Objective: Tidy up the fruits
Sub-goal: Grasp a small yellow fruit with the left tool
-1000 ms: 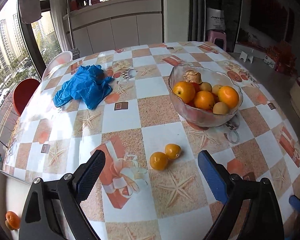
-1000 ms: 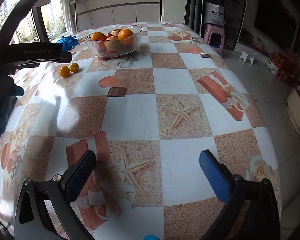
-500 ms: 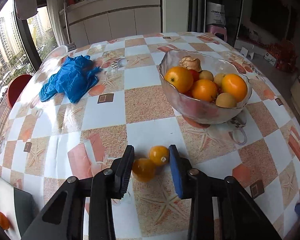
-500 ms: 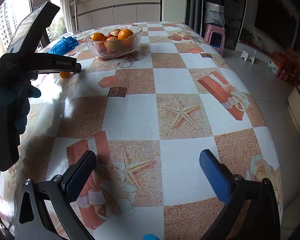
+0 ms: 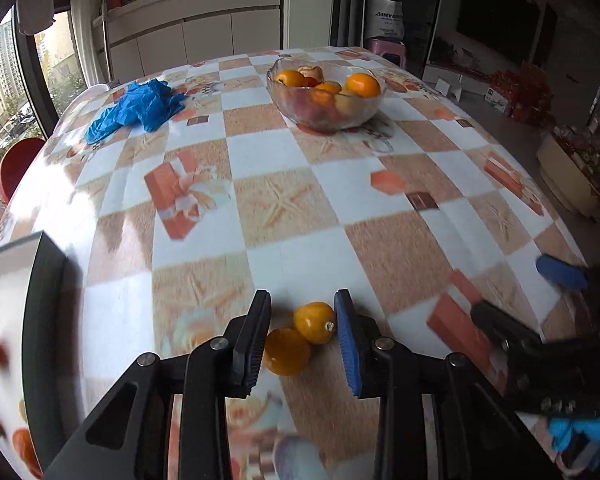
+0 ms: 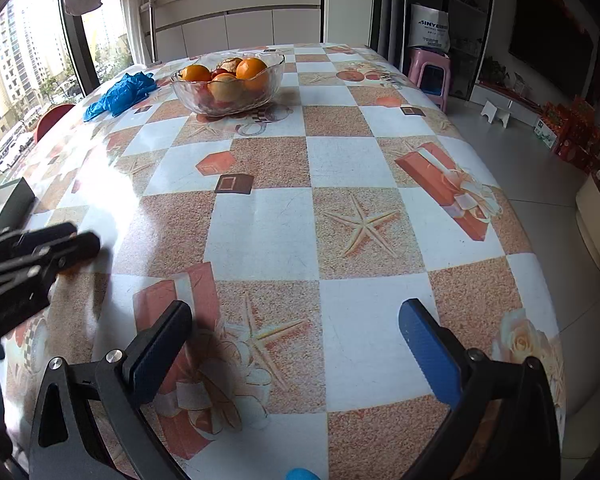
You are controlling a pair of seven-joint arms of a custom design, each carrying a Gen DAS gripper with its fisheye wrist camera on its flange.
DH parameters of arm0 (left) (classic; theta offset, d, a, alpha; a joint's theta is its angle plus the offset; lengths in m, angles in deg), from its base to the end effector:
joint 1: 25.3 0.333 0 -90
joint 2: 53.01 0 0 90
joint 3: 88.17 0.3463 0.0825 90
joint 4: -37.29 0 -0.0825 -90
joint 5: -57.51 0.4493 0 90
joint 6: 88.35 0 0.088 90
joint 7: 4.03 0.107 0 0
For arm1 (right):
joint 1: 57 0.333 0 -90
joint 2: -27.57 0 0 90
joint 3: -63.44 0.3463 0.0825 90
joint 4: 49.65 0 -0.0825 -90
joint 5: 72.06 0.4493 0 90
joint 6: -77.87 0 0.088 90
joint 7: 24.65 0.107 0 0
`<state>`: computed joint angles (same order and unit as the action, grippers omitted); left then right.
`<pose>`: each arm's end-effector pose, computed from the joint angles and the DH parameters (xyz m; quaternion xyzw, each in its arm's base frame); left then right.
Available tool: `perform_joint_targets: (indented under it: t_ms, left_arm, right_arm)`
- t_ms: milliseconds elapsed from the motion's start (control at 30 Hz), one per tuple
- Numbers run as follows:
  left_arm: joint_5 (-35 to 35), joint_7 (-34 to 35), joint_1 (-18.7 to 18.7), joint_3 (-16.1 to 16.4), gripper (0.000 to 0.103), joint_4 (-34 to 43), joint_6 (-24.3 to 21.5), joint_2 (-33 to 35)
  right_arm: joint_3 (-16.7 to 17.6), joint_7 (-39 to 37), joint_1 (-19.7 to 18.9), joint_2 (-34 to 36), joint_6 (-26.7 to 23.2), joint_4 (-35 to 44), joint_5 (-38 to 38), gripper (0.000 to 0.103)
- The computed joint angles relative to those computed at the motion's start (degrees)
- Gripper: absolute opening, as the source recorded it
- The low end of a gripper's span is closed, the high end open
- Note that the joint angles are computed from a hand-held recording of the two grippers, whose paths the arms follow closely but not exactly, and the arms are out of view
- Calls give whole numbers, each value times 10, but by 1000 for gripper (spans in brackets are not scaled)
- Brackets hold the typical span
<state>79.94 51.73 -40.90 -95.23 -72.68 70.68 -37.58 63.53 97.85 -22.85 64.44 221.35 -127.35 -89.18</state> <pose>0.6567 -0.2861 0.4107 -0.6362 0.7085 -0.2452 0.1820 0.6978 0.4771 0.3973 -0.7524 0.5997 -0.1626 0.2186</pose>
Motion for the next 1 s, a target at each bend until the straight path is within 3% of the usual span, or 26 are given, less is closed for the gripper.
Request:
perform_joint_targets:
  t_ms: [167, 400, 433, 467, 533, 733, 1000]
  left_arm:
    - [35, -41, -5, 1, 35, -86, 24, -64]
    - [55, -43, 12, -13, 36, -115, 42, -81]
    - [55, -41, 14, -13, 45, -117, 43, -83]
    - [69, -56, 13, -9, 64, -122, 45, -87]
    - [148, -135, 6, 7, 76, -137, 60, -101]
    - [110, -112, 39, -12, 76, -166, 76, -120]
    - [128, -122, 49, -17, 76, -172, 70, -124]
  right_arm:
    - [0, 0, 1, 0, 0, 0, 0, 103]
    - [-1, 0, 1, 0, -1, 1, 0, 103]
    - [-1, 0, 1, 0, -1, 1, 0, 103]
    - [-1, 0, 1, 0, -1, 1, 0, 103]
    - [-1, 0, 1, 1, -1, 1, -1, 103]
    - [-1, 0, 1, 1, -1, 1, -1, 103]
    - [-1, 1, 2, 1, -1, 1, -2, 103]
